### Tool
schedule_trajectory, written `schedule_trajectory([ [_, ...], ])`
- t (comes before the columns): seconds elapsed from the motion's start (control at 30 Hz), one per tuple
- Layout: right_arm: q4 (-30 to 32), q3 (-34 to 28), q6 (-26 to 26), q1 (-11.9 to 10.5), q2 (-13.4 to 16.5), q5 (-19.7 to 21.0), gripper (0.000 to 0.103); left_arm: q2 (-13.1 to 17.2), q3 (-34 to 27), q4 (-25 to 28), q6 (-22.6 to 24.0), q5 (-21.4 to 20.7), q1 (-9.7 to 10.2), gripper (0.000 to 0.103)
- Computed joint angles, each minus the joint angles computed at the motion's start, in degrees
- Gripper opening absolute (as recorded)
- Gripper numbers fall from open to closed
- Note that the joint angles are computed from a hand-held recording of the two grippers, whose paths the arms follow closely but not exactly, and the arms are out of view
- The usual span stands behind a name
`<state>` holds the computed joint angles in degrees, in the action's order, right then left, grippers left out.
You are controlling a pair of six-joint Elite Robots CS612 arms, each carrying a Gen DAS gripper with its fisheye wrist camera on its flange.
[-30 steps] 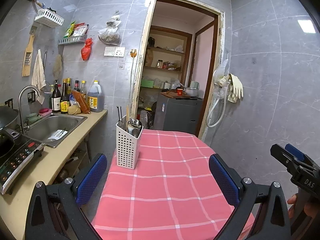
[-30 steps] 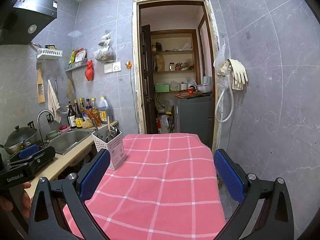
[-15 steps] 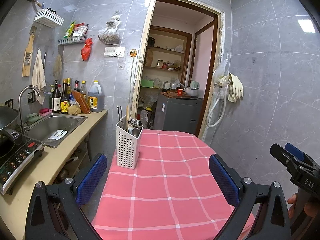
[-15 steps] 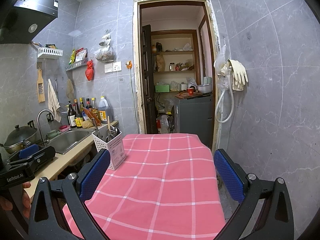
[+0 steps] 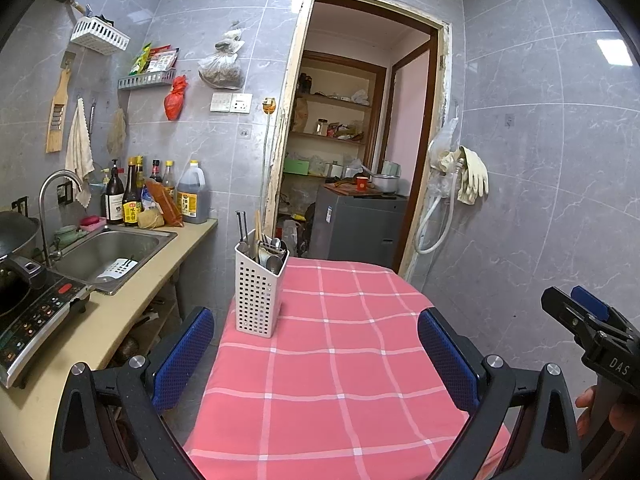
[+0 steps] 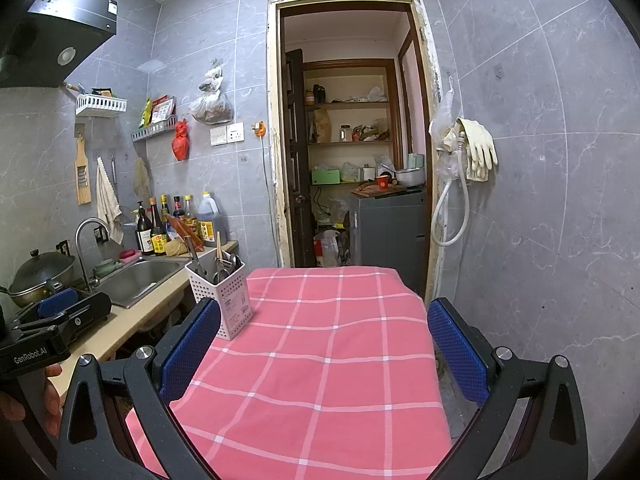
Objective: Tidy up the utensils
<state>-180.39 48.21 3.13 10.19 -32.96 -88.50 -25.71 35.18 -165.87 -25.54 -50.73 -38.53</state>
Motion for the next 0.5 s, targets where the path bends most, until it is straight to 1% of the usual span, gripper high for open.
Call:
schedule_trajectory([
  [0.5, 0.13, 0.11, -0.04, 0.09, -0.08, -0.09, 0.102, -0.28, 0.54, -0.04, -0.21, 0.11, -0.02, 0.103],
])
